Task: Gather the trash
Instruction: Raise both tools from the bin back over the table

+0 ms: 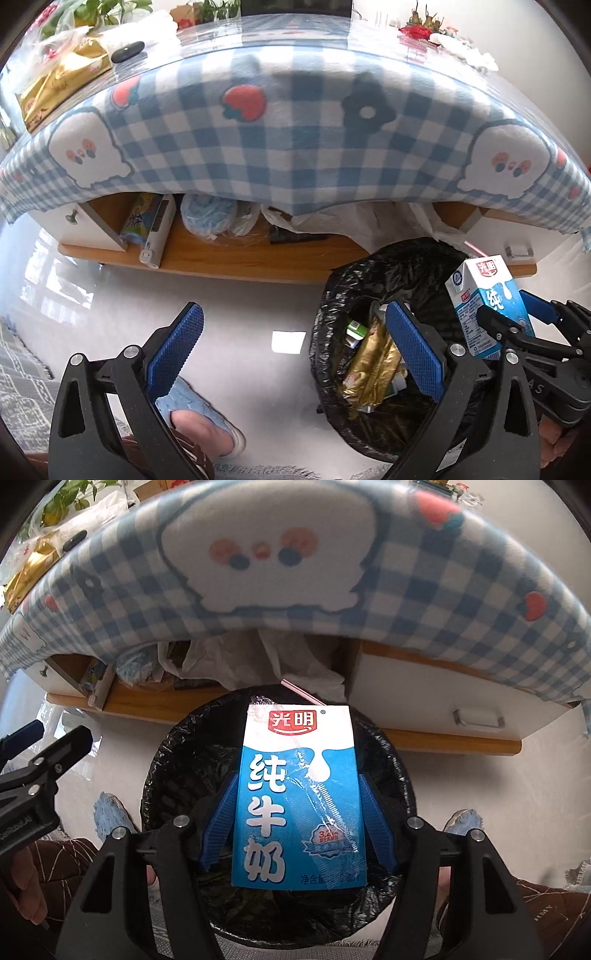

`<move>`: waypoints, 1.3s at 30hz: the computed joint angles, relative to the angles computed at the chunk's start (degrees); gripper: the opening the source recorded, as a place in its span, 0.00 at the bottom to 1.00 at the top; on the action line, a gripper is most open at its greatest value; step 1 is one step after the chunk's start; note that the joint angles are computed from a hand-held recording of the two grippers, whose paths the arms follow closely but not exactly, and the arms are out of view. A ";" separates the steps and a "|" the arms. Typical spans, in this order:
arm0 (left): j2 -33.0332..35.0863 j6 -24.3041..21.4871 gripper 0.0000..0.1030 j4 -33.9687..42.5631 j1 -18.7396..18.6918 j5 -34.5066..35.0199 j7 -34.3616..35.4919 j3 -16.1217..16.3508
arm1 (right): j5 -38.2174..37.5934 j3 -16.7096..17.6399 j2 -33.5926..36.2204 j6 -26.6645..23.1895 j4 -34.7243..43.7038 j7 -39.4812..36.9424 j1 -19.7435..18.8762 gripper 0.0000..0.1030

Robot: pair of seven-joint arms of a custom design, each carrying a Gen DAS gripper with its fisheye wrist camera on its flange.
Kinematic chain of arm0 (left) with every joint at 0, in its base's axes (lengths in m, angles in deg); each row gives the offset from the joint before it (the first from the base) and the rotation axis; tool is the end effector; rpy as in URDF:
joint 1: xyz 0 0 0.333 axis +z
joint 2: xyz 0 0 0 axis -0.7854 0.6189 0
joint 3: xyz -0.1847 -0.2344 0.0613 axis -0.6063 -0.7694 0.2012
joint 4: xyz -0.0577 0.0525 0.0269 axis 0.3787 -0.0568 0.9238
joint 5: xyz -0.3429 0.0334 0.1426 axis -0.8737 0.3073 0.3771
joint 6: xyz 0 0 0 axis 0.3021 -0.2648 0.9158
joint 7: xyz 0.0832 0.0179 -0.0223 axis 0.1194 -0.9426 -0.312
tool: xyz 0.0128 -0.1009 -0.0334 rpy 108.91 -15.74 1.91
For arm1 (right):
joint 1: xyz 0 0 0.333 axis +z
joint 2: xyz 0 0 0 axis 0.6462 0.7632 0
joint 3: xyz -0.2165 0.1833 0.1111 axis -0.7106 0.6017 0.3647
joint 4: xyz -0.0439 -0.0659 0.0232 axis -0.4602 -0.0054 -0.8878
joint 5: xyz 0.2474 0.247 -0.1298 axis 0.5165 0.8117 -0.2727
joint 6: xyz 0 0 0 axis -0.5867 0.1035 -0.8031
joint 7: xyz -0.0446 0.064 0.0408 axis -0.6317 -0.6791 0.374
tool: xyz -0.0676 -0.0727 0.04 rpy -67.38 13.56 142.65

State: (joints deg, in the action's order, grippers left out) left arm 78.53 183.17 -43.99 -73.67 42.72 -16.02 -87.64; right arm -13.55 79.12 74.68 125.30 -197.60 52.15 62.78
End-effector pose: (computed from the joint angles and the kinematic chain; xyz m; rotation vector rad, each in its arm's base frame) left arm 0.4482 -0.3369 0.4923 -2.2210 1.5404 -0.3907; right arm 0.5255 0.2905 0.4830 -2.3450 1.5259 -0.2829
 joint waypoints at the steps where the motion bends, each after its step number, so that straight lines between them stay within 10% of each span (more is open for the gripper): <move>1: -0.30 0.16 0.94 -0.48 0.04 -0.20 -0.13 0.06 | -0.35 0.16 0.70 0.05 0.34 0.59 0.31 0.60; 19: 1.02 -0.84 0.94 2.16 -0.27 -0.29 1.28 0.09 | -0.18 -0.36 -1.44 1.70 0.94 -1.06 -0.51 0.91; 39: 0.48 -11.64 0.94 18.65 -1.42 3.49 3.29 -0.19 | -1.68 -1.58 -4.43 -0.42 10.76 -1.14 -3.57 0.91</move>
